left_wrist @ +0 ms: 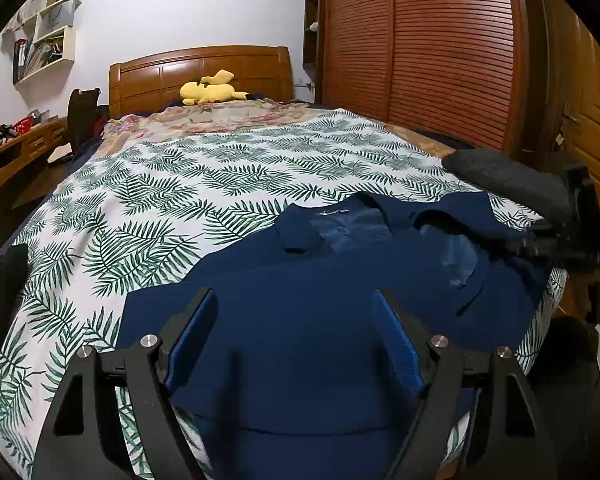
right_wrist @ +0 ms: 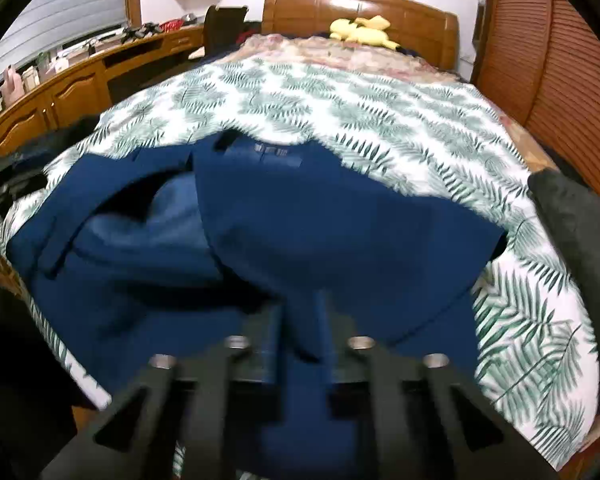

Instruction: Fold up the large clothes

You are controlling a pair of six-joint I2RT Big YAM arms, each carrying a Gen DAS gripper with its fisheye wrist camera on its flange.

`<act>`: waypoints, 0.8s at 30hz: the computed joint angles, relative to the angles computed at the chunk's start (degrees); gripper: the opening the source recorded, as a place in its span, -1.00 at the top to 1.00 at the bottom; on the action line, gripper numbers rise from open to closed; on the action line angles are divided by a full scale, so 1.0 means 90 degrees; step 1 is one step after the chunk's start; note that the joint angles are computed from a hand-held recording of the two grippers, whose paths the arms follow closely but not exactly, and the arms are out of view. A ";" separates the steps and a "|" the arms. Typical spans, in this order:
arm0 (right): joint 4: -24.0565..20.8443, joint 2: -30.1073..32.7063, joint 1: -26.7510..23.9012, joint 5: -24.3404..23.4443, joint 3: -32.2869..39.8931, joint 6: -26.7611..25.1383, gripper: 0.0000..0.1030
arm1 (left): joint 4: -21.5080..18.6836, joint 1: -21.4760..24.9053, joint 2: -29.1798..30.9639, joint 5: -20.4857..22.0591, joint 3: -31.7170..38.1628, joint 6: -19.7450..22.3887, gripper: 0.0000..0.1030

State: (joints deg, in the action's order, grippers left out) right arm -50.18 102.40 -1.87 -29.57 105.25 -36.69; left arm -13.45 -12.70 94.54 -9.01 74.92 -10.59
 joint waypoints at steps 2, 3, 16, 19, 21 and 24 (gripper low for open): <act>0.0253 0.0011 0.0030 0.0072 0.0125 0.0138 0.92 | -0.0004 0.0039 -0.0039 -0.0016 -0.0079 0.0054 -0.55; 0.0304 0.0061 0.0049 0.0088 0.0263 0.0251 0.93 | 0.0009 0.0055 -0.0060 -0.0022 -0.0122 0.0082 -0.55; 0.0141 0.1321 0.1096 0.1403 0.2752 0.0500 0.94 | 0.0352 0.0227 -0.0406 -0.0087 -0.0644 0.0087 -0.55; -0.0201 0.1679 0.1347 0.1470 0.3410 0.0504 0.94 | 0.0300 0.0295 -0.0387 -0.0052 -0.0645 0.0002 -0.55; -0.0389 0.1995 0.1439 0.1437 0.3957 0.0439 0.94 | 0.0321 0.0328 -0.0418 -0.0049 -0.0684 -0.0049 -0.55; -0.0344 0.2083 0.1541 0.1447 0.4123 0.0380 0.94 | 0.0417 0.0369 -0.0494 -0.0008 -0.0772 -0.0096 -0.55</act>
